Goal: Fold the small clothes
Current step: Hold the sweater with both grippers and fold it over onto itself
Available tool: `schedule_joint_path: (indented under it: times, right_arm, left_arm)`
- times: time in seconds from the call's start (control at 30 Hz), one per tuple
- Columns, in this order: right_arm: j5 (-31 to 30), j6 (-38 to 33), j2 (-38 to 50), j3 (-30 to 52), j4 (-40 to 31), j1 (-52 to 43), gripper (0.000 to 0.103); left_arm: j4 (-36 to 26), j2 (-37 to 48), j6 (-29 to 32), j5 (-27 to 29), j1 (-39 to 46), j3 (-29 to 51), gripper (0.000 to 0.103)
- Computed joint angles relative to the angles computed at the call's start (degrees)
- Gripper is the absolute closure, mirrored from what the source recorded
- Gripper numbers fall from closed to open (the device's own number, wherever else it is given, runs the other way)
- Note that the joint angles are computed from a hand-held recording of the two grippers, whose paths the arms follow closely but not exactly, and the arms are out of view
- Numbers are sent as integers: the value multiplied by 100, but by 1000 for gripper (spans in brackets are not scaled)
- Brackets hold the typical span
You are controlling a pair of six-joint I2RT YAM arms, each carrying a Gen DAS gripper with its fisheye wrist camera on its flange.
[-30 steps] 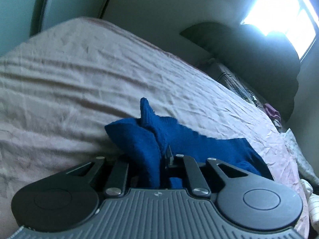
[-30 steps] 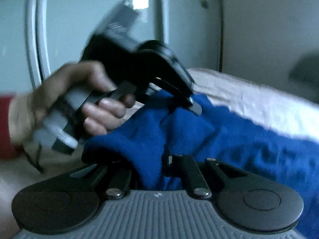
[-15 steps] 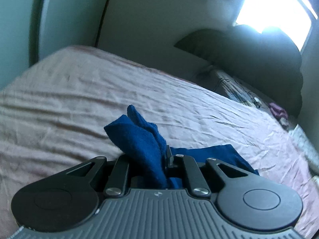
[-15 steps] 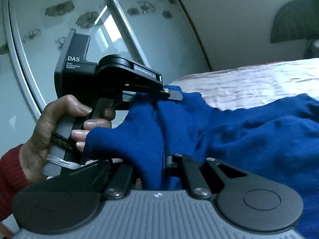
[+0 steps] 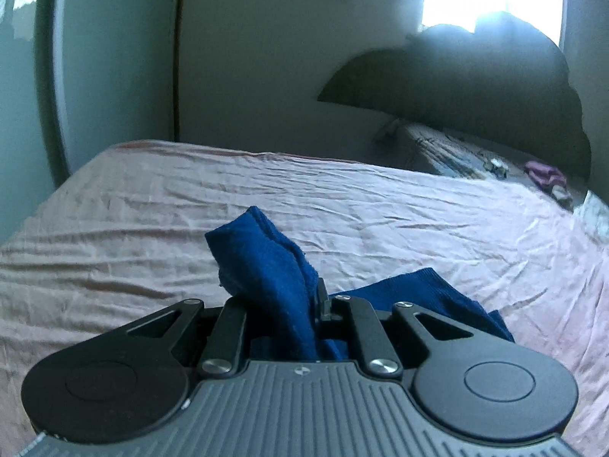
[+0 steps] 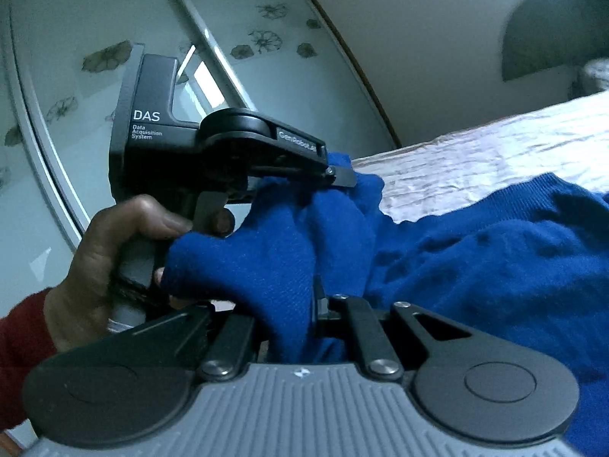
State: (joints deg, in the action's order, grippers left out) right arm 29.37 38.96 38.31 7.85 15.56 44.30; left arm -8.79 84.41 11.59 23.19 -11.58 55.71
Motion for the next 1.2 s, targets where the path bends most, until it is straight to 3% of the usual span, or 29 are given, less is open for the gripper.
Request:
schedule_joint_path:
  times: [0.33,0.5,0.7,1.2]
  right_arm:
    - [-142,596,-1403,-180,-1094,-407,96]
    - [633,804,-2200,-128,-1986,85,96]
    - [1087,1086,-2883,-91,-2852,345,96]
    - [2579,2489,-3664,47,-5027,1787,96]
  left_arm:
    - [178,103,-274,-754,-854,-17,89]
    - [207,75,-403,-935,-1225,-40,89]
    - [244,110,-485,-1128,-1610,-47,89]
    - [626,313,-441,-1489,-2276,-363,89]
